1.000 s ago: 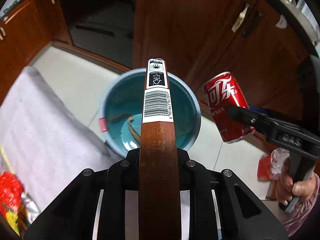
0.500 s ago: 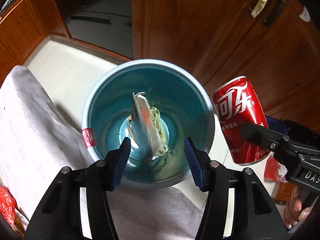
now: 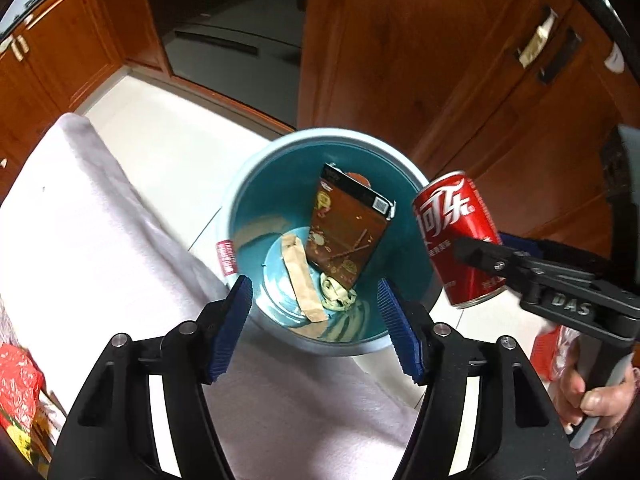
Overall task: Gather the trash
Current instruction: 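Open both grippers to drop the box and can into the bin, then move both grippers back toward the remaining trash on the table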
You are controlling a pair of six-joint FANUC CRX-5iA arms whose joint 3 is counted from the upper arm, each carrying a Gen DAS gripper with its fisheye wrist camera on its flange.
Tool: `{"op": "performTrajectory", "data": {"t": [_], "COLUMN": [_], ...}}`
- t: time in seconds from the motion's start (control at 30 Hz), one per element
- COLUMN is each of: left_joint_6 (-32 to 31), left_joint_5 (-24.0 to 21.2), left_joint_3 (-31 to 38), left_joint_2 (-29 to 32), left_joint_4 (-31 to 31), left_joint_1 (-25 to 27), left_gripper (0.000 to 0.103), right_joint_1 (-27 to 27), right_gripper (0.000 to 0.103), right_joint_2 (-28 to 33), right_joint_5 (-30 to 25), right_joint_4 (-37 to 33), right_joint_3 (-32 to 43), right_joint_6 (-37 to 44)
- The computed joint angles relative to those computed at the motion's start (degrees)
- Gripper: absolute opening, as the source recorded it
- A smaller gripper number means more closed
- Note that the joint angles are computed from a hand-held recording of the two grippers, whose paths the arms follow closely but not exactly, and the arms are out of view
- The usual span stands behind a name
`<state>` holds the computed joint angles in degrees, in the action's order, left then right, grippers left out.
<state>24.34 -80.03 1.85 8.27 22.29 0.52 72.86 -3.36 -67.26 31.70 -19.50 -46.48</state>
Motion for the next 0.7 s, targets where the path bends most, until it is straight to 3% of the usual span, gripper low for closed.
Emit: {"op": "performTrajectory", "data": {"t": [0.17, 0.2, 0.23, 0.27, 0.57, 0.7], "left_joint_6": [0.17, 0.11, 0.08, 0.15, -0.03, -0.7], "left_joint_5": [-0.16, -0.05, -0.24, -0.66, -2.95, -4.22], "left_joint_3": [0.3, 0.32, 0.58, 1.17, 1.91, 1.39], "left_joint_2": [-0.23, -0.28, -0.12, 0.29, -0.08, -1.43], "left_joint_4": [1.73, 1.92, 2.07, 2.21, 2.97, 3.47], "left_joint_1": [2.05, 2.44, 2.82, 3.19, 6.01, 8.03], "left_gripper": [0.075, 0.075, 0.075, 0.076, 0.077, 0.077], "right_joint_1": [-3.1, -3.82, -4.24, -4.52, -4.05, -3.12], "right_gripper": [0.048, 0.051, 0.065, 0.069, 0.084, 0.085], "right_joint_2": [2.15, 2.68, 2.92, 3.26, 5.24, 6.23], "right_joint_5": [3.79, 4.86, 5.51, 5.75, 3.4, 1.04], "right_joint_4": [0.02, 0.05, 0.09, 0.19, -1.45, -2.58], "right_joint_3": [1.78, 2.19, 2.37, 2.61, 6.23, 8.72], "right_joint_6": [4.43, 5.39, 5.88, 6.08, 7.41, 7.79]}}
